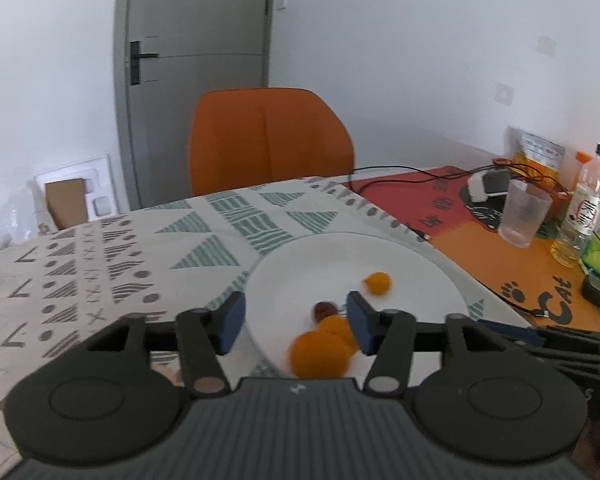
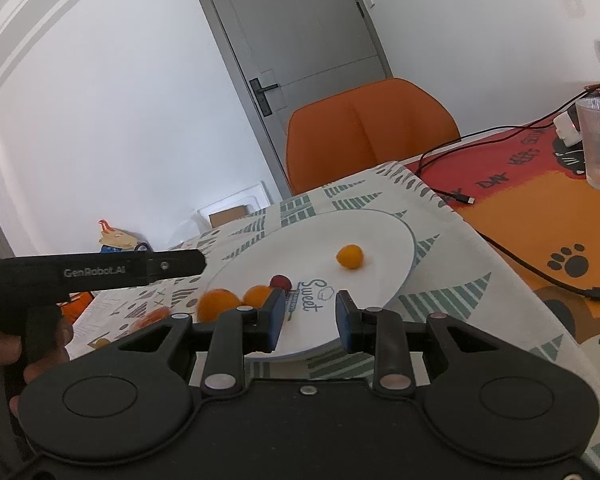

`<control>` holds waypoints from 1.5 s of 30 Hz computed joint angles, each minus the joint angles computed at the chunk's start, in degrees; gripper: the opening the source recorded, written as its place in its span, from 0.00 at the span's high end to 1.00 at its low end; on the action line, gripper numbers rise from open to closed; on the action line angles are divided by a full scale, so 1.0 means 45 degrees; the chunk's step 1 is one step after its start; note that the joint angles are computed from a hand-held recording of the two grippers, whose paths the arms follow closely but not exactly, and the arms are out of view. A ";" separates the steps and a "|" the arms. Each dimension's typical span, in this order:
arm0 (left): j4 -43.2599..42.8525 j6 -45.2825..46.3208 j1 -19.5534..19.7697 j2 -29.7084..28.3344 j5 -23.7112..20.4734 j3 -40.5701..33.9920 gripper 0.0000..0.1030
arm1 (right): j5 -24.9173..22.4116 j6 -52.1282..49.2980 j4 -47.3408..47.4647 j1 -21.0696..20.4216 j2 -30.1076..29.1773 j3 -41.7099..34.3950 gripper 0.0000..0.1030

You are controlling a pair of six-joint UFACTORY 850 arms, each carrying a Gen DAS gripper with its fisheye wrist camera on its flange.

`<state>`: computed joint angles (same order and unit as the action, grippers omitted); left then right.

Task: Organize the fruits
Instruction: 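Carry the orange and plum to the white plate and release both, then move both grippers back to the fruit pile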

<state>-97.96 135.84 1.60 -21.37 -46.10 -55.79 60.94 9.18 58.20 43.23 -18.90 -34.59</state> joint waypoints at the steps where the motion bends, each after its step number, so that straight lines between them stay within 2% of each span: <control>1: -0.0056 0.0003 0.0086 0.0004 0.0029 -0.0002 0.36 | 0.0007 -0.0043 0.0023 0.0022 -0.0023 -0.0037 0.67; 2: -0.0094 -0.0001 0.0159 0.0005 0.0066 -0.0014 0.31 | 0.0001 -0.0096 0.0037 0.0046 -0.0042 -0.0083 0.66; 8: -0.0504 0.0103 0.0654 0.0072 0.0253 -0.0037 0.21 | -0.0092 -0.0411 0.0067 0.0161 -0.0159 -0.0379 0.57; 27: -0.1274 0.0284 0.2287 -0.0219 -0.0287 -0.0346 0.13 | -0.0780 -0.1545 -0.0128 0.0521 -0.0744 -0.1662 0.35; 29: -0.1177 0.0268 0.2430 -0.0302 -0.0323 -0.0417 0.13 | -0.0807 -0.1634 -0.0142 0.0555 -0.0826 -0.1806 0.30; 34: -0.1171 0.0194 0.2668 -0.0543 -0.0180 -0.0571 0.12 | -0.0674 -0.1899 -0.0035 0.0661 -0.1076 -0.2179 0.05; 36: -0.1106 0.0005 0.2763 -0.0708 -0.0149 -0.0699 0.11 | -0.0640 -0.2073 0.0010 0.0708 -0.1202 -0.2363 0.00; 45: -0.0748 -0.0395 0.3135 -0.1379 -0.0235 -0.1146 0.08 | -0.1413 -0.2855 -0.0027 0.0683 -0.1688 -0.3153 0.00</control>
<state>-101.32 134.06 15.70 -27.57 -47.16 -60.95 54.58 -3.67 58.08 46.31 -26.49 -48.78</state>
